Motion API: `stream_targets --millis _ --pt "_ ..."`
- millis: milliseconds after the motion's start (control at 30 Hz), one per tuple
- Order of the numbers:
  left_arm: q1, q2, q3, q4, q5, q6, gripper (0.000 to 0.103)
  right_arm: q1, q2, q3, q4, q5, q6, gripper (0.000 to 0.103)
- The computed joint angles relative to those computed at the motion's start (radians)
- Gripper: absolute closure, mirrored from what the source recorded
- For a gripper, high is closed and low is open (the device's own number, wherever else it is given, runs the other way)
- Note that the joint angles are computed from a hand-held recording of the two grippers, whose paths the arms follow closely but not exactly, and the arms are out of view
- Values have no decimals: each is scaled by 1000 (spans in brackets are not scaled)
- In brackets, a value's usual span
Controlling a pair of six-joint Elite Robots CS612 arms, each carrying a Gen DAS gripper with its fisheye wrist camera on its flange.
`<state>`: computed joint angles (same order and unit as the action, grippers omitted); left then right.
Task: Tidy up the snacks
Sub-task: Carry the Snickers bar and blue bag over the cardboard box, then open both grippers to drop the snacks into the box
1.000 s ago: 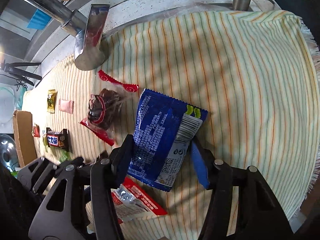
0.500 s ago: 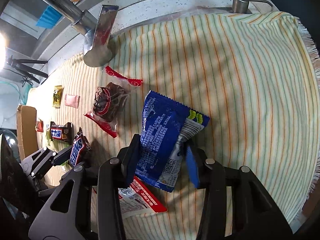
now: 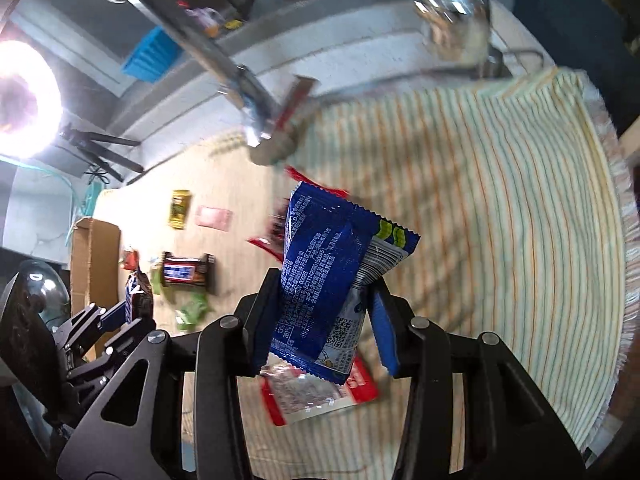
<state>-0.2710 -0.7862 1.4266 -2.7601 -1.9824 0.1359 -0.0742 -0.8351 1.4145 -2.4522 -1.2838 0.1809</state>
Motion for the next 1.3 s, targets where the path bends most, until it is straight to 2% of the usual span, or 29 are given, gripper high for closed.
stream_targets --millis 267,500,767,900,1300 --pt "68 -37 50 -75 37 -93 75 62 -8 -42 -29 29 -72 59" --pt "133 -48 65 -103 116 -166 75 136 29 -137 12 57 -161 59" --pt "196 -48 73 -128 211 -239 75 219 113 -293 83 80 -223 59" --pt "219 -50 81 -122 233 -255 75 254 154 -366 122 85 -256 59" --pt "245 -48 94 -92 248 -253 75 329 291 -596 282 54 -316 59"
